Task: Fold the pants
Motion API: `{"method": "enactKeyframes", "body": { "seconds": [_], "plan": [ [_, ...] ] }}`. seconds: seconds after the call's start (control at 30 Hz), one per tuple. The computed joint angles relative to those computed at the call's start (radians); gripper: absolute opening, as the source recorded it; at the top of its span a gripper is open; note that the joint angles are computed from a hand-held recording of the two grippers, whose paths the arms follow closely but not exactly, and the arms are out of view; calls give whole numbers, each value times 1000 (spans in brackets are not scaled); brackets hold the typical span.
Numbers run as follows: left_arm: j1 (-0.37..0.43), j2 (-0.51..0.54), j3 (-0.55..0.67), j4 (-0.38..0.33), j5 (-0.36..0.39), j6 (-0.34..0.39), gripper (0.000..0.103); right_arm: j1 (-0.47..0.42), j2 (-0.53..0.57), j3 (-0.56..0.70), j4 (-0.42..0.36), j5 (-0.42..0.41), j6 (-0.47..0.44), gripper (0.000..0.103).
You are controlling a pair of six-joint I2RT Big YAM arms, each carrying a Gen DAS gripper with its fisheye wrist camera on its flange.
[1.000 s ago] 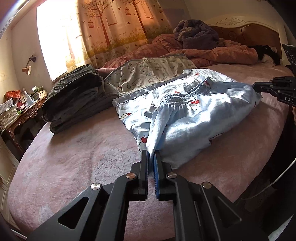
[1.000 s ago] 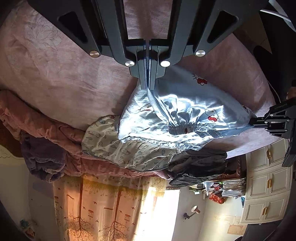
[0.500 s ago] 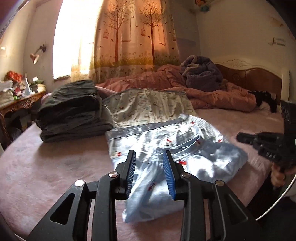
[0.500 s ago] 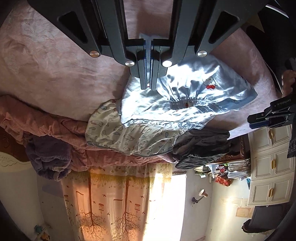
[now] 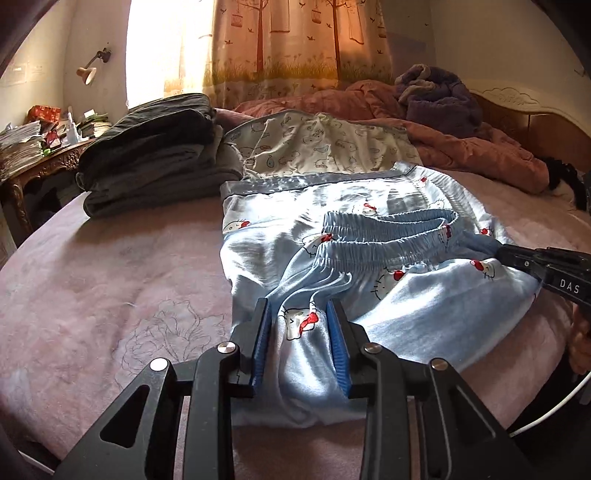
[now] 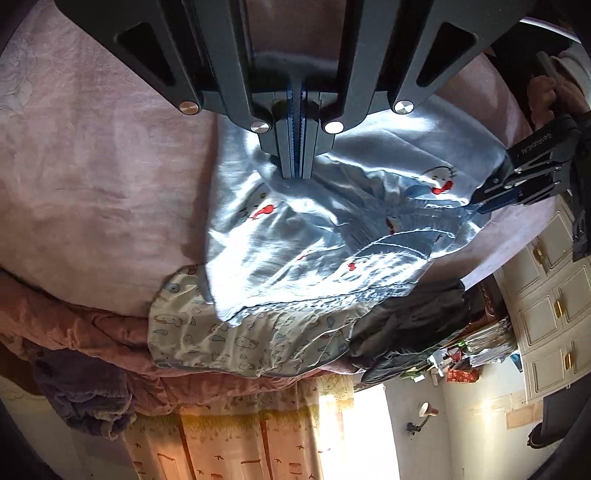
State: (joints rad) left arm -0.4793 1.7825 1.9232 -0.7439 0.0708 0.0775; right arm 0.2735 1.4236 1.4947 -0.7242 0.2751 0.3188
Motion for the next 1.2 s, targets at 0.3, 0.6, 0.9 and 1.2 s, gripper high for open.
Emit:
{"method": "enactKeyframes", "body": {
  "seconds": [0.3,0.6,0.9,1.2],
  "plan": [
    [9,-46,-60,46,-35,26,37,7,-47,-37,-23,69,-7,0],
    [49,-119,-150,116,16,2,52,-22,-91,-63,-16,55,61,0],
    [97,-151,-190,99,84,-39,60,-20,-193,-163,42,13,113,9],
    [123,-131,-164,1,320,-57,49,-51,-246,-259,141,-221,235,17]
  ]
}}
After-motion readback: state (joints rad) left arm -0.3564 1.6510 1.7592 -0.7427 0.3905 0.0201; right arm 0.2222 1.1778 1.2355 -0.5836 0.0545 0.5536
